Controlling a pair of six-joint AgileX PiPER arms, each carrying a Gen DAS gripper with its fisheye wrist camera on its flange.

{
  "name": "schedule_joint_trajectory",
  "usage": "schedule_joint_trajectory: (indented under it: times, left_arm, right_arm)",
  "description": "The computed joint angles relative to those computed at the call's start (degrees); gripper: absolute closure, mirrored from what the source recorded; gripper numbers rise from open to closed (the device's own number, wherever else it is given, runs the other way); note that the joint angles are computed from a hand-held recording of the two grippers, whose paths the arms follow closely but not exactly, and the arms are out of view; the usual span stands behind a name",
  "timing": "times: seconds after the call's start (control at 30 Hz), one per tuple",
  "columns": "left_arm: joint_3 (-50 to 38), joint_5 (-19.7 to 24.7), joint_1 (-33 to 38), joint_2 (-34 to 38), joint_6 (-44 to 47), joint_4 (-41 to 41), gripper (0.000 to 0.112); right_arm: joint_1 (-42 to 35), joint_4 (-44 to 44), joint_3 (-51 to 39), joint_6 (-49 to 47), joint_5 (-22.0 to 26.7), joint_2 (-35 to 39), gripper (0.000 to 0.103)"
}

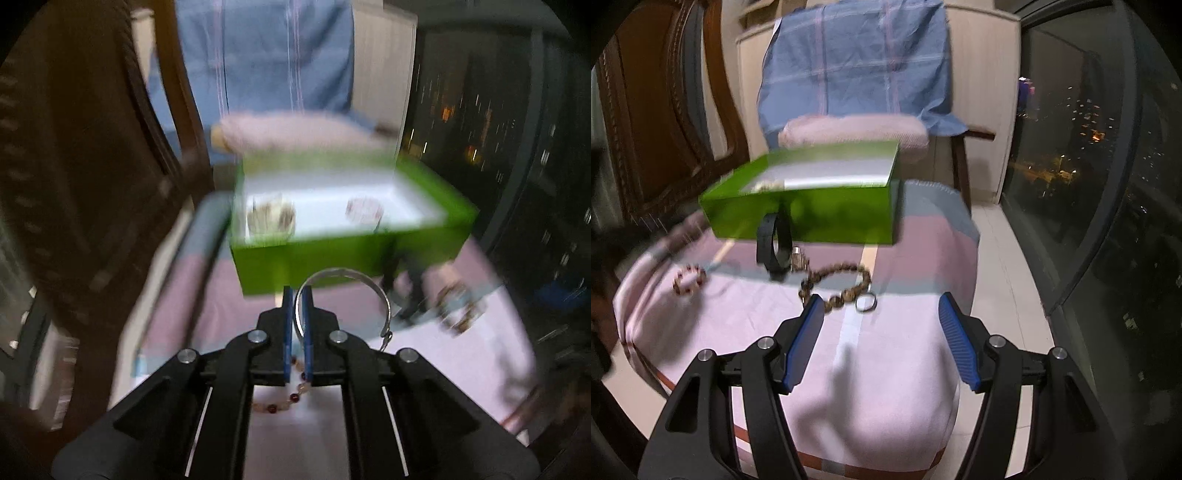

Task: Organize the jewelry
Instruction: 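Lift the silver bangle with the left gripper while the right gripper grasps a small silver ring, then lift the small silver ring with the right gripper while the left gripper holds the bangle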

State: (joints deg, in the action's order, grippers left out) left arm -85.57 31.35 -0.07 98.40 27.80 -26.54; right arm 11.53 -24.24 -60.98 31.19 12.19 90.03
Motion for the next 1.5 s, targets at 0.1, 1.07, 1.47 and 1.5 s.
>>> schedule_joint_trajectory:
  times: [0.1, 1.07, 1.47, 1.5]
  left_arm:
    - [5.9, -1.8, 4.3, -7.4, 10.9, -13.8, 0.107]
    - [6.8, 4.3, 9.6, -11.0, 14.9, -17.5, 0.107]
    - [8.9, 5.2, 4.2, -16.5, 10.1, -12.0, 0.106]
    - [9.0, 5.3, 3.8, -16.7, 9.6, -11.4, 0.106]
  right_arm:
    - [1.2, -2.9, -2.1, 1.1, 2.6, 2.8, 0.04]
    - [2.3, 14.1, -16.3, -12.1, 14.7, 10.1, 0.084]
    - [4.3, 5.6, -0.2, -1.6, 3.6, -13.9, 0.084]
    - [4.1, 6.5, -0.1, -2.4, 3.3, -14.5, 0.084]
